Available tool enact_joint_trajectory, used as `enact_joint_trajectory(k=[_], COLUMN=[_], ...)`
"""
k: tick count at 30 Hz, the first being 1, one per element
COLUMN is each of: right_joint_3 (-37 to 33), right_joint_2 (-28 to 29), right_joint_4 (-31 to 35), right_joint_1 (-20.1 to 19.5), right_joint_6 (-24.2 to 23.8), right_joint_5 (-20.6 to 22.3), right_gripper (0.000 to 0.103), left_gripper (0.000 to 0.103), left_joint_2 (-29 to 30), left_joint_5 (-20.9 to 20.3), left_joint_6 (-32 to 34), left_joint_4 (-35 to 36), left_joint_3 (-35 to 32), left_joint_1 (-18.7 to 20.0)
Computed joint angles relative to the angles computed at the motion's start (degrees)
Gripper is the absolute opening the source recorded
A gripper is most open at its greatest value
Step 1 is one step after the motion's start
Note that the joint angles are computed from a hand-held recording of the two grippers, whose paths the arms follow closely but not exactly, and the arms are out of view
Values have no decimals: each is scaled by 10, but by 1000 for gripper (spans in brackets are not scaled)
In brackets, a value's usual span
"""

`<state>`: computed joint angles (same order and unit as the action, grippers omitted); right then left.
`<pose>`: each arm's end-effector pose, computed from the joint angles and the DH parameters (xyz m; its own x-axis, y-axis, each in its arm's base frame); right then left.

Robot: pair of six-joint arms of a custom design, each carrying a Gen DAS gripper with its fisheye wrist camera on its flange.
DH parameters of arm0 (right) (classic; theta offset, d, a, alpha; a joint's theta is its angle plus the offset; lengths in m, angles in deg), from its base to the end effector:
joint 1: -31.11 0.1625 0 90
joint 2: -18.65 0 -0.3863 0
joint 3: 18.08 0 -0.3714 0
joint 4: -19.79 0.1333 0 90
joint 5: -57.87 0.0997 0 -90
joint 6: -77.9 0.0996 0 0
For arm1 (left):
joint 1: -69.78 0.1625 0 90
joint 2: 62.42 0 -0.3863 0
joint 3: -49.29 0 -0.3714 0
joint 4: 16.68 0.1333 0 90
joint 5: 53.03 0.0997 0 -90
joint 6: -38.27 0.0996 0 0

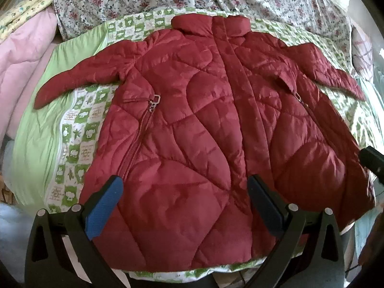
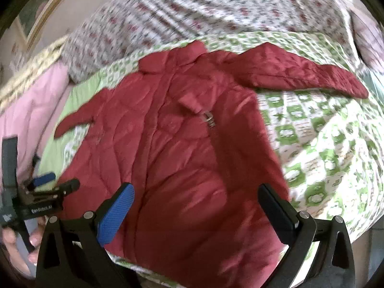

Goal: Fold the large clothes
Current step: 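Grasp the jacket sleeve cuff with the right gripper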

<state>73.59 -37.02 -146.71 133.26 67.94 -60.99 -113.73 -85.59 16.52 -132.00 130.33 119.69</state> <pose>0.2203 -0.6183 0.2616 -0.8806 -0.0083 0.4738 -0.3171 0.7533 -0.5762 -0.2584 -0.6443 0.2187 -0.5816 0.0853 -0.8090 0.4593 0.8553 -0.2400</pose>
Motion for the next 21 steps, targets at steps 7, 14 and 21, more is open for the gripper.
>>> enact_joint_trajectory(k=[7, 14, 21], right_joint_3=[-17, -64, -167], right_joint_2=[-26, -37, -3], right_joint_4=[4, -16, -9], right_joint_1=[-43, -108, -171], right_joint_6=[42, 76, 109], right_joint_5=[17, 33, 55], right_gripper=[103, 101, 72], left_gripper=[103, 103, 103], left_joint_2=[18, 29, 47], left_joint_5=[21, 25, 5], left_joint_6=[24, 36, 16], left_joint_4=[-34, -51, -10], left_joint_3=[-21, -36, -68], left_joint_1=[10, 20, 33])
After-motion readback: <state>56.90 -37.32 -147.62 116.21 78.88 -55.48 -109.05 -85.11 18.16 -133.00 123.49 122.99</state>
